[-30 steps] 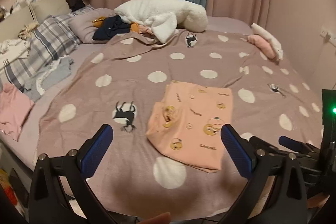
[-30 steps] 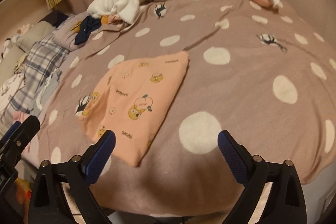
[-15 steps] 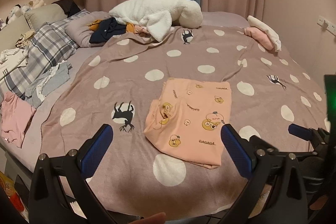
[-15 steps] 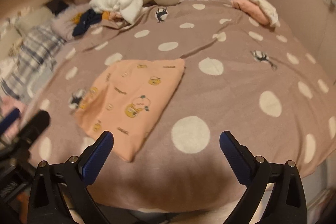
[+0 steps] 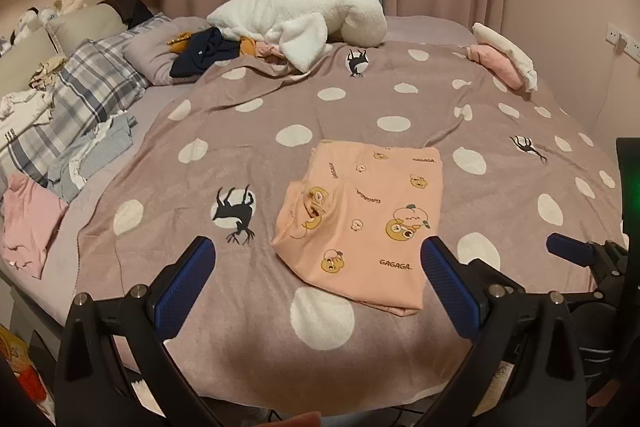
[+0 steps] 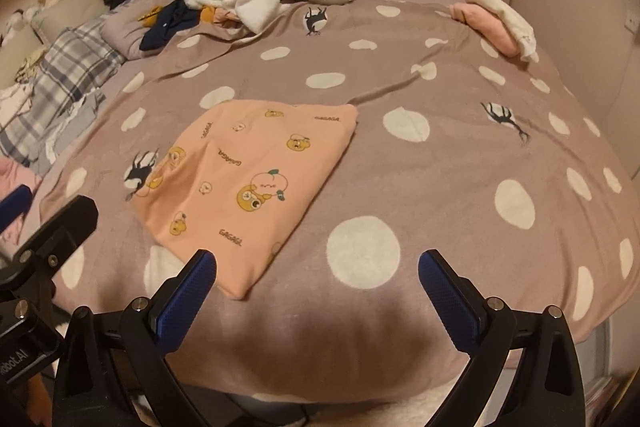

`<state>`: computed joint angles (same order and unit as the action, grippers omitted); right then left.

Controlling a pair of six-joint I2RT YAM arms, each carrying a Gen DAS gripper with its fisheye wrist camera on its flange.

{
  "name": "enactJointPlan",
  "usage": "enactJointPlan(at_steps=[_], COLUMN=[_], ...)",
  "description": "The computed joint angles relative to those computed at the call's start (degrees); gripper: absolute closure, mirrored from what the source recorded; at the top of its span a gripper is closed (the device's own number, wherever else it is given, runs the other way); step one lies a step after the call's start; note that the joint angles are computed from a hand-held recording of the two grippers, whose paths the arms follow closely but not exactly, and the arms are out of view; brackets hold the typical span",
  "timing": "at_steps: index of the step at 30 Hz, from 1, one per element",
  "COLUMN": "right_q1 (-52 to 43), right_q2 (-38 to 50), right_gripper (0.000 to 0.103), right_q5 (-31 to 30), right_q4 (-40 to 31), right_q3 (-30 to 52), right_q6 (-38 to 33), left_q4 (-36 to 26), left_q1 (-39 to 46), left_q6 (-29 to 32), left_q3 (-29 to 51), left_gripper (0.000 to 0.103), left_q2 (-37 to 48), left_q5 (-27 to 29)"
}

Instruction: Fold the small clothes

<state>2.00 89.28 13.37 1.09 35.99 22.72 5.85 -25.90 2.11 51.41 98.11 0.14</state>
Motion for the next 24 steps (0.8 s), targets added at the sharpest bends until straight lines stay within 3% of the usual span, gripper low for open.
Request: enactJointPlan(at_steps=[6, 24], right_q1=[1.55, 2.61], right_q2=[-0.36, 1.06], right_gripper=[0.003, 0.003], right_q5=[3.09, 3.22], right_q4=[-1.13, -1.30], right_q3=[0.43, 1.03], right_q6=[-0.59, -0.33], left_q4=[0.28, -0.04], left_q1=[-0.04, 0.51], left_q6=[0.12, 0.10], left_q3=[-0.36, -0.23], left_gripper=[0.000, 0.000], left_q2=[-0.30, 0.51], left_q5=[-0.49, 0.33])
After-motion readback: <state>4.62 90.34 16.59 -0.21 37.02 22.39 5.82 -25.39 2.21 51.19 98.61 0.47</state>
